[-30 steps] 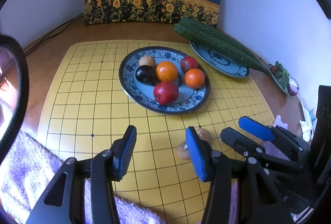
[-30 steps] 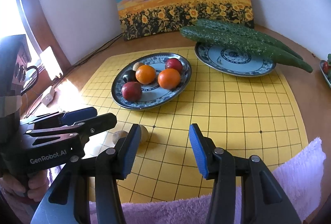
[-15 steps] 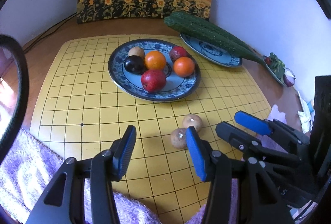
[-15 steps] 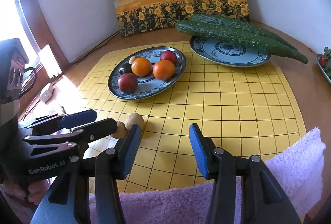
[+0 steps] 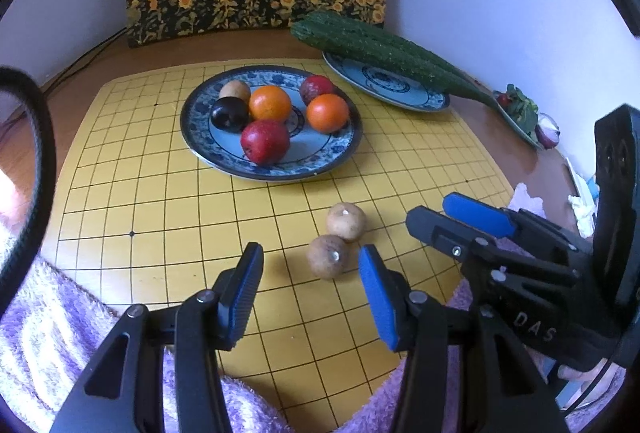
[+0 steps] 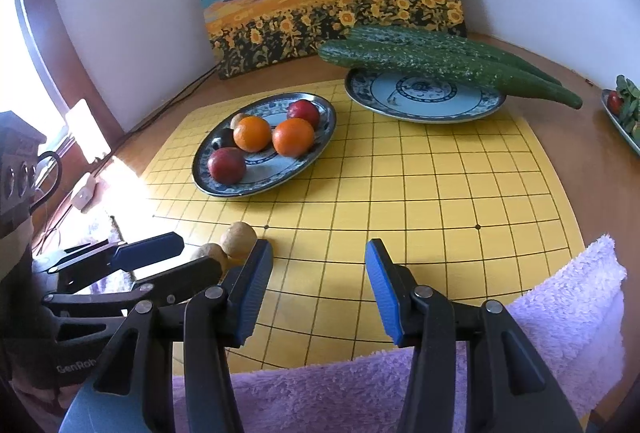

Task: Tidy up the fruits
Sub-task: 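Move both open tools back toward the two small brown round fruits, then grasp a small brown fruit with the left tool while the right tool grasps the other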

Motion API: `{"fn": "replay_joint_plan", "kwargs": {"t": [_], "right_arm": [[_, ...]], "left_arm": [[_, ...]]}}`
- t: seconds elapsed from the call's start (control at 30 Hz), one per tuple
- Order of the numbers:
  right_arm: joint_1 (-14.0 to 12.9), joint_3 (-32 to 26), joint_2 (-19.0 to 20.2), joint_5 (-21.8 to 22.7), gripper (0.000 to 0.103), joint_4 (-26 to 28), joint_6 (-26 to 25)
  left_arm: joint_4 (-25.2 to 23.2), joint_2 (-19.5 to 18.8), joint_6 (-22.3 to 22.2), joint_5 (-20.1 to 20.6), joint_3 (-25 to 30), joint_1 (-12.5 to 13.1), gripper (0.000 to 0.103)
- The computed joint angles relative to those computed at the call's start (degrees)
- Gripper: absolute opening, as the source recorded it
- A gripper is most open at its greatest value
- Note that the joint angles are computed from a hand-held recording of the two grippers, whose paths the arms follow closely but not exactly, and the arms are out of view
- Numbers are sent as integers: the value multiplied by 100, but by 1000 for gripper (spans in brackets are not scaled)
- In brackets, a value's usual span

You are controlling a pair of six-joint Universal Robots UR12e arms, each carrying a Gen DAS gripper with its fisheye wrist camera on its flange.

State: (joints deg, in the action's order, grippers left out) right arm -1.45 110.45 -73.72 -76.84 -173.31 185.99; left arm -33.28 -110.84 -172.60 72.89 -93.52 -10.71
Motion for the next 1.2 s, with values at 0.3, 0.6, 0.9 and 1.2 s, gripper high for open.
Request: {"fn": "replay_joint_plan", "kwargs": {"t": [0.3, 0.6, 0.9, 1.2], "right_arm": [[-33, 8, 12, 56, 50, 3, 76], [-11, -3, 17, 58, 50, 25, 72], [74, -37, 15, 33, 50, 48, 4], [180, -109, 50, 35, 50, 141, -83]], "left_arm": [[-30, -54, 14, -55, 28, -3, 38], [-45, -49, 46, -222, 18, 23, 25], [79, -14, -216, -207, -32, 129, 25], [246, -4, -512, -62, -67, 244, 25]]}}
